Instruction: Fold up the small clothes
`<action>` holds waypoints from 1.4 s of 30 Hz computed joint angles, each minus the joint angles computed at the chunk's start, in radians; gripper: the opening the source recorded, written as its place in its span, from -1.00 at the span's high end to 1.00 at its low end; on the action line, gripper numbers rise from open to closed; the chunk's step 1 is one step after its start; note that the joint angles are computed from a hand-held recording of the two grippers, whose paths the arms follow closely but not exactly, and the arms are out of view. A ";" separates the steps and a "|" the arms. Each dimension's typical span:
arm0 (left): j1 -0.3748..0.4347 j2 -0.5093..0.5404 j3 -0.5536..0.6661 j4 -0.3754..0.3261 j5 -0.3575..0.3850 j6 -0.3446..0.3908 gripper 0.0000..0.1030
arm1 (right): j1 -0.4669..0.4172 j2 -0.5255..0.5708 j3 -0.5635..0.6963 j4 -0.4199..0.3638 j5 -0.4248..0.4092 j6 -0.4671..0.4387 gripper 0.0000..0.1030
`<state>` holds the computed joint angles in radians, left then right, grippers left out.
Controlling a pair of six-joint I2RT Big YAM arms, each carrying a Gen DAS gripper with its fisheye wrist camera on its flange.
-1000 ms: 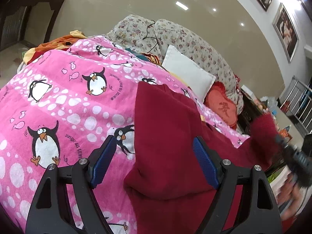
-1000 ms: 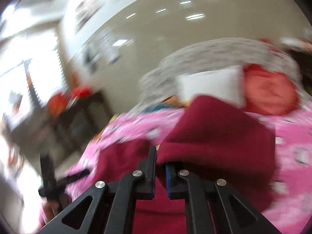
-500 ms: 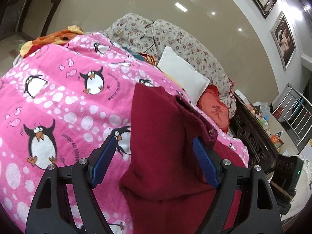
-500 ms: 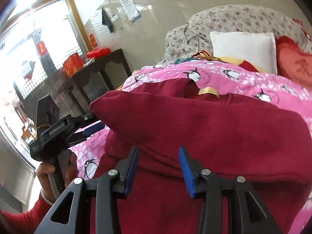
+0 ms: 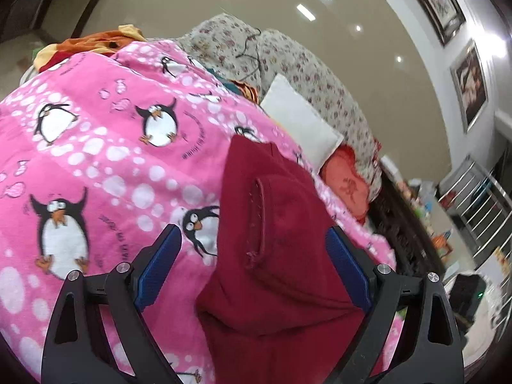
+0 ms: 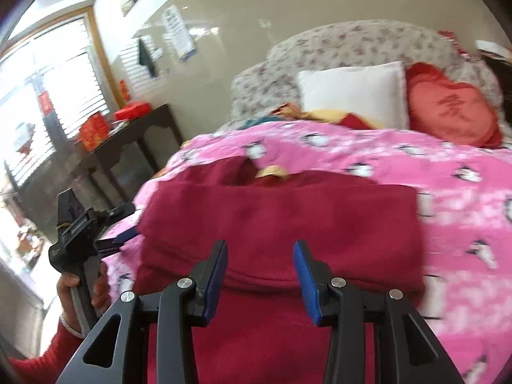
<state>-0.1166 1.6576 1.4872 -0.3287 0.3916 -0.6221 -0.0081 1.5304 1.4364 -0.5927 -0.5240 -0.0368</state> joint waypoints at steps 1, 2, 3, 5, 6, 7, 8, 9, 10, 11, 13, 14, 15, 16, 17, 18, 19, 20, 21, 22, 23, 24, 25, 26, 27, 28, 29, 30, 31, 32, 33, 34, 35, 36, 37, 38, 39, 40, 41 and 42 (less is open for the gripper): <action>-0.006 0.009 0.009 -0.003 -0.003 0.001 -0.77 | -0.019 0.003 -0.001 -0.006 0.003 0.012 0.21; -0.010 0.017 0.019 -0.004 0.000 0.002 -0.73 | -0.038 0.006 -0.004 -0.006 0.005 0.032 0.21; -0.015 0.024 0.029 -0.006 -0.002 0.006 -0.44 | -0.050 0.009 -0.006 -0.003 0.007 0.046 0.21; -0.036 0.046 0.079 -0.068 -0.042 0.055 0.23 | -0.073 0.015 -0.008 0.017 0.029 0.068 0.21; -0.048 0.052 0.097 -0.095 -0.081 0.083 0.40 | -0.077 0.015 -0.009 0.027 0.047 0.075 0.21; -0.057 0.052 0.101 -0.104 -0.107 0.098 0.45 | -0.081 0.016 -0.005 0.033 0.064 0.081 0.21; -0.064 0.046 0.103 -0.115 -0.119 0.117 0.64 | -0.085 0.018 0.006 0.026 0.073 0.083 0.21; -0.067 0.034 0.100 -0.121 -0.119 0.134 0.66 | -0.086 0.015 0.011 0.027 0.071 0.081 0.21; -0.065 0.023 0.092 -0.113 -0.117 0.138 0.68 | -0.086 0.009 0.012 0.033 0.067 0.073 0.21; -0.061 0.005 0.079 -0.099 -0.109 0.138 0.72 | -0.081 -0.001 0.008 0.045 0.072 0.054 0.21; -0.047 -0.021 0.059 -0.081 -0.097 0.132 0.79 | -0.060 -0.015 0.004 0.048 0.116 0.005 0.21; -0.043 -0.022 0.059 -0.092 -0.101 0.135 0.79 | -0.049 -0.013 0.008 0.038 0.138 -0.013 0.21; -0.044 -0.012 0.071 -0.111 -0.111 0.142 0.79 | -0.038 -0.005 0.015 0.013 0.164 -0.039 0.21; -0.047 0.000 0.076 -0.132 -0.138 0.152 0.79 | -0.024 0.021 0.038 -0.053 0.204 -0.079 0.21; -0.053 0.015 0.082 -0.160 -0.176 0.164 0.79 | -0.017 0.043 0.050 -0.097 0.235 -0.104 0.21; -0.055 0.028 0.092 -0.185 -0.197 0.172 0.79 | -0.013 0.047 0.036 -0.090 0.259 -0.121 0.20; -0.055 0.037 0.094 -0.204 -0.205 0.180 0.79 | -0.010 0.027 -0.004 -0.034 0.268 -0.145 0.20; -0.050 0.033 0.085 -0.195 -0.196 0.182 0.79 | -0.008 0.014 -0.021 -0.021 0.274 -0.161 0.20; -0.046 0.022 0.071 -0.175 -0.186 0.178 0.79 | -0.008 0.011 -0.015 -0.042 0.270 -0.167 0.20; -0.042 0.010 0.056 -0.149 -0.179 0.165 0.79 | -0.012 0.007 -0.006 -0.060 0.246 -0.155 0.20; -0.038 0.000 0.040 -0.125 -0.180 0.145 0.78 | -0.020 0.004 0.001 -0.066 0.208 -0.133 0.21; -0.037 -0.006 0.030 -0.112 -0.186 0.127 0.77 | -0.023 0.003 0.005 -0.066 0.187 -0.118 0.21; -0.035 -0.010 0.024 -0.106 -0.194 0.112 0.70 | -0.027 0.001 0.011 -0.065 0.165 -0.104 0.21; -0.036 -0.013 0.021 -0.104 -0.197 0.109 0.68 | -0.025 -0.003 0.012 -0.056 0.160 -0.094 0.21; -0.039 -0.017 0.017 -0.100 -0.205 0.114 0.68 | -0.020 -0.006 0.014 -0.044 0.171 -0.086 0.21; -0.046 -0.026 0.008 -0.089 -0.231 0.126 0.68 | -0.016 -0.009 0.015 -0.032 0.189 -0.084 0.21; -0.054 -0.037 -0.003 -0.068 -0.262 0.138 0.68 | -0.011 -0.008 0.019 -0.023 0.209 -0.080 0.21; -0.059 -0.044 -0.011 -0.047 -0.278 0.150 0.67 | -0.006 -0.006 0.024 -0.021 0.230 -0.071 0.21; -0.065 -0.053 -0.023 -0.019 -0.291 0.166 0.51 | -0.003 -0.001 0.029 -0.025 0.243 -0.063 0.21; -0.071 -0.058 -0.031 0.007 -0.297 0.184 0.40 | -0.001 0.008 0.036 -0.035 0.245 -0.061 0.21; -0.075 -0.056 -0.030 0.012 -0.303 0.193 0.14 | 0.000 0.019 0.041 -0.052 0.242 -0.070 0.21; -0.081 -0.049 -0.024 0.009 -0.312 0.200 0.04 | 0.005 0.033 0.045 -0.077 0.251 -0.089 0.21; -0.084 -0.040 -0.015 0.000 -0.313 0.205 0.04 | 0.013 0.040 0.034 -0.087 0.279 -0.114 0.20; -0.087 -0.020 0.008 -0.035 -0.313 0.217 0.04 | 0.016 0.038 0.017 -0.077 0.290 -0.134 0.20; -0.090 0.003 0.038 -0.078 -0.323 0.231 0.04 | 0.021 0.028 -0.010 -0.051 0.303 -0.155 0.20; -0.094 0.030 0.075 -0.139 -0.346 0.243 0.04 | 0.023 0.020 -0.024 -0.037 0.310 -0.165 0.20; -0.095 0.058 0.109 -0.195 -0.362 0.246 0.04 | 0.022 0.016 -0.023 -0.045 0.308 -0.165 0.20; -0.089 0.079 0.129 -0.224 -0.337 0.233 0.04 | 0.017 0.010 -0.017 -0.057 0.291 -0.156 0.20; -0.083 0.087 0.134 -0.230 -0.313 0.219 0.03 | 0.009 0.002 -0.017 -0.054 0.264 -0.141 0.21; -0.074 0.088 0.132 -0.223 -0.288 0.202 -0.02 | 0.000 -0.008 -0.022 -0.043 0.236 -0.124 0.21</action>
